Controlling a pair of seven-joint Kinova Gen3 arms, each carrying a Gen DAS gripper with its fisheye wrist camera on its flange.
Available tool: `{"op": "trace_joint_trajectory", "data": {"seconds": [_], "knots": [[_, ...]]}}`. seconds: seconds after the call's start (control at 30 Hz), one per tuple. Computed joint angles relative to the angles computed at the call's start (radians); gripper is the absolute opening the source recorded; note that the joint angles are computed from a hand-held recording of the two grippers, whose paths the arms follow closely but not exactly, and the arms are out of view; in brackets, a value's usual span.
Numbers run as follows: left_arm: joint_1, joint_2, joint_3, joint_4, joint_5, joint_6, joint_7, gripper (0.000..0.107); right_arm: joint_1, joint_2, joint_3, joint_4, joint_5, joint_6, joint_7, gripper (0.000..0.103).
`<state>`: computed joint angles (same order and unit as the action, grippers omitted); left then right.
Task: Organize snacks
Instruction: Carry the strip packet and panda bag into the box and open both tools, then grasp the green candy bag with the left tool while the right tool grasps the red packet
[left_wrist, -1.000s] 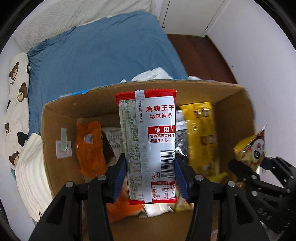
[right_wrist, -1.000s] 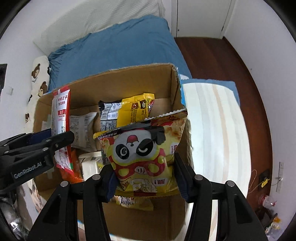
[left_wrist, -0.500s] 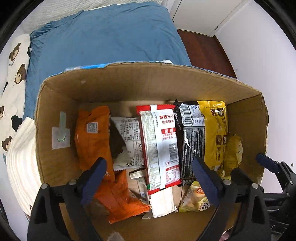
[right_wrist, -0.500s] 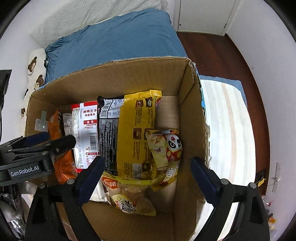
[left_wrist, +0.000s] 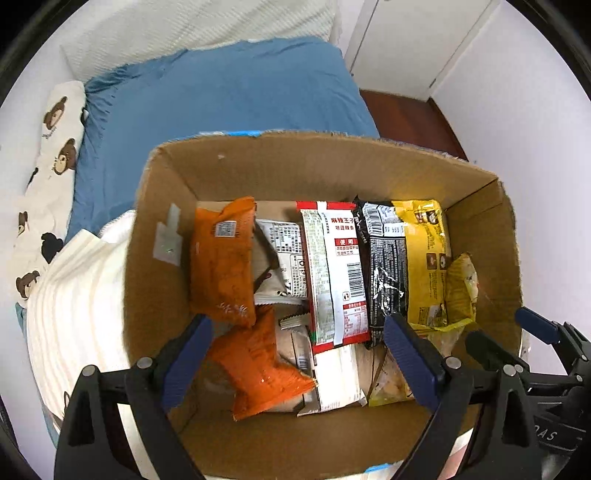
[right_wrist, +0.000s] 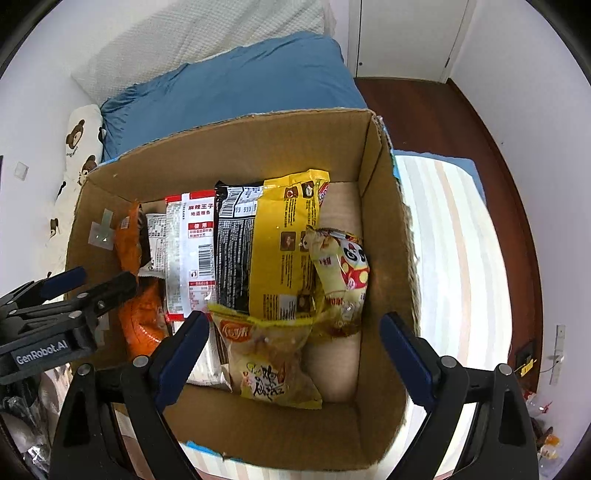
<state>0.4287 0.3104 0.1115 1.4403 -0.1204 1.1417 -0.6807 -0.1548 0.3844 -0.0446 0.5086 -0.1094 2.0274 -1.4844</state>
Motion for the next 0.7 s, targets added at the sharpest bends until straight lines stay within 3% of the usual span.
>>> {"op": "trace_joint_trajectory", "data": {"seconds": [0.23, 0.4, 0.7], "knots": [[0.13, -0.085, 0.009, 0.067, -0.21, 0.0, 0.191, 0.095, 0.02, -0.156, 0.0, 0.183, 0.004, -0.134, 0.042, 0.096], [0.179, -0.132, 0.048, 0.108, -0.301, 0.015, 0.302, 0.095, 0.037, -0.244, 0.004, 0.265, -0.012, -0.189, 0.067, 0.096], [0.281, -0.195, 0.138, 0.137, -0.477, 0.118, 0.502, 0.095, 0.082, -0.393, 0.035, 0.361, -0.09, -0.236, 0.115, 0.096]]}}
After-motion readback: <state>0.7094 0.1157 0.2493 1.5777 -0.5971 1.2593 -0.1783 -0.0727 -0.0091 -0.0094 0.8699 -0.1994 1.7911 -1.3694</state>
